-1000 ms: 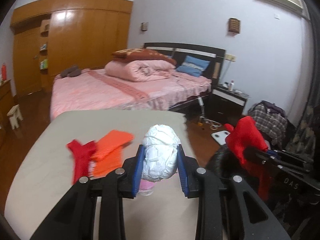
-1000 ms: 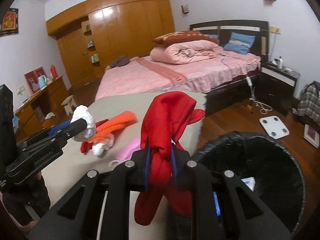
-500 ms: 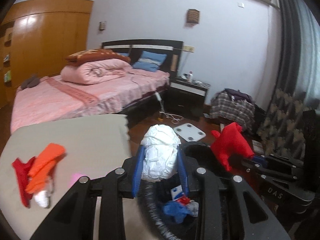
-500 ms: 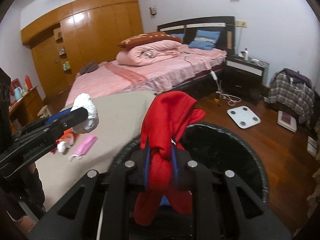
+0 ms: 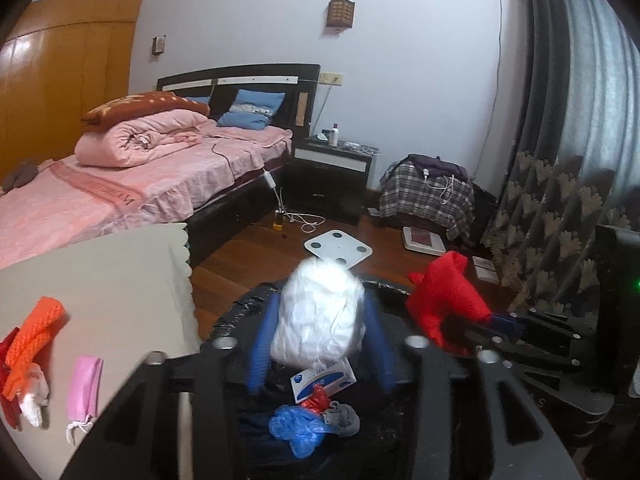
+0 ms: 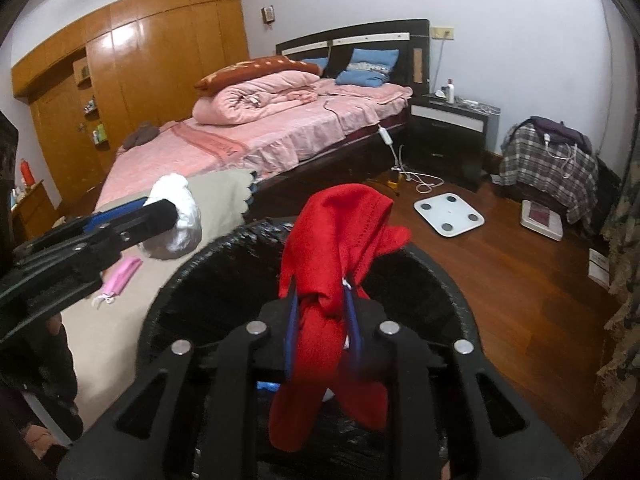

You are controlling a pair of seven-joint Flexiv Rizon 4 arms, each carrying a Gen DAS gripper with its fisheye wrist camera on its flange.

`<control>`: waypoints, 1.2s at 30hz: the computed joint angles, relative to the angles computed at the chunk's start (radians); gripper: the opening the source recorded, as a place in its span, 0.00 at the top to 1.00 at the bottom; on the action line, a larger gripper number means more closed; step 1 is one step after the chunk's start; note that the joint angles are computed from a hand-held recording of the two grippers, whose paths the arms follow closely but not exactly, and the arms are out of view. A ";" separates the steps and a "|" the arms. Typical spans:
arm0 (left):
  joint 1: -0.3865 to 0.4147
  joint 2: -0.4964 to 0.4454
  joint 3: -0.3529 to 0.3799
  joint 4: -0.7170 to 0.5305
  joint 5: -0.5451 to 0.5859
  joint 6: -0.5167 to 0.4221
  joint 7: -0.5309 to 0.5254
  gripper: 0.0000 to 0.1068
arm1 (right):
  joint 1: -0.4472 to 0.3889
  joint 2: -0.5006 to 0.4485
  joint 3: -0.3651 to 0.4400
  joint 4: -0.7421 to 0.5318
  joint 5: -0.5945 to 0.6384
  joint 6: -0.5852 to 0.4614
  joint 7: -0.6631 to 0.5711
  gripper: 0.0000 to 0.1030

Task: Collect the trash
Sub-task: 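Open both tools over the black bin to drop the tissue ball and cloth, then move both tools back to the pile, right tool toward the pink face mask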

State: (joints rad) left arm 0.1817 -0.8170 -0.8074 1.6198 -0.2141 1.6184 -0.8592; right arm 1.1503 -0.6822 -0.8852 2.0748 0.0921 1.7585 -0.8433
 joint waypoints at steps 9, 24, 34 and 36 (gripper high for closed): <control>0.053 0.035 0.012 0.055 0.030 0.096 -0.067 0.25 | 0.127 -0.082 -0.143 0.023 0.079 0.030 0.056 0.05; 0.129 0.192 0.282 0.196 0.143 0.231 -0.337 0.14 | 0.049 -0.087 -0.006 -0.184 -0.014 -0.017 0.070 0.05; 0.074 0.203 0.499 0.199 0.163 0.261 -0.447 0.14 | -0.110 -0.157 0.187 -0.439 -0.174 -0.089 0.130 0.05; 0.070 0.194 0.526 0.193 0.160 0.259 -0.456 0.14 | -0.143 -0.175 0.225 -0.489 -0.212 -0.112 0.150 0.05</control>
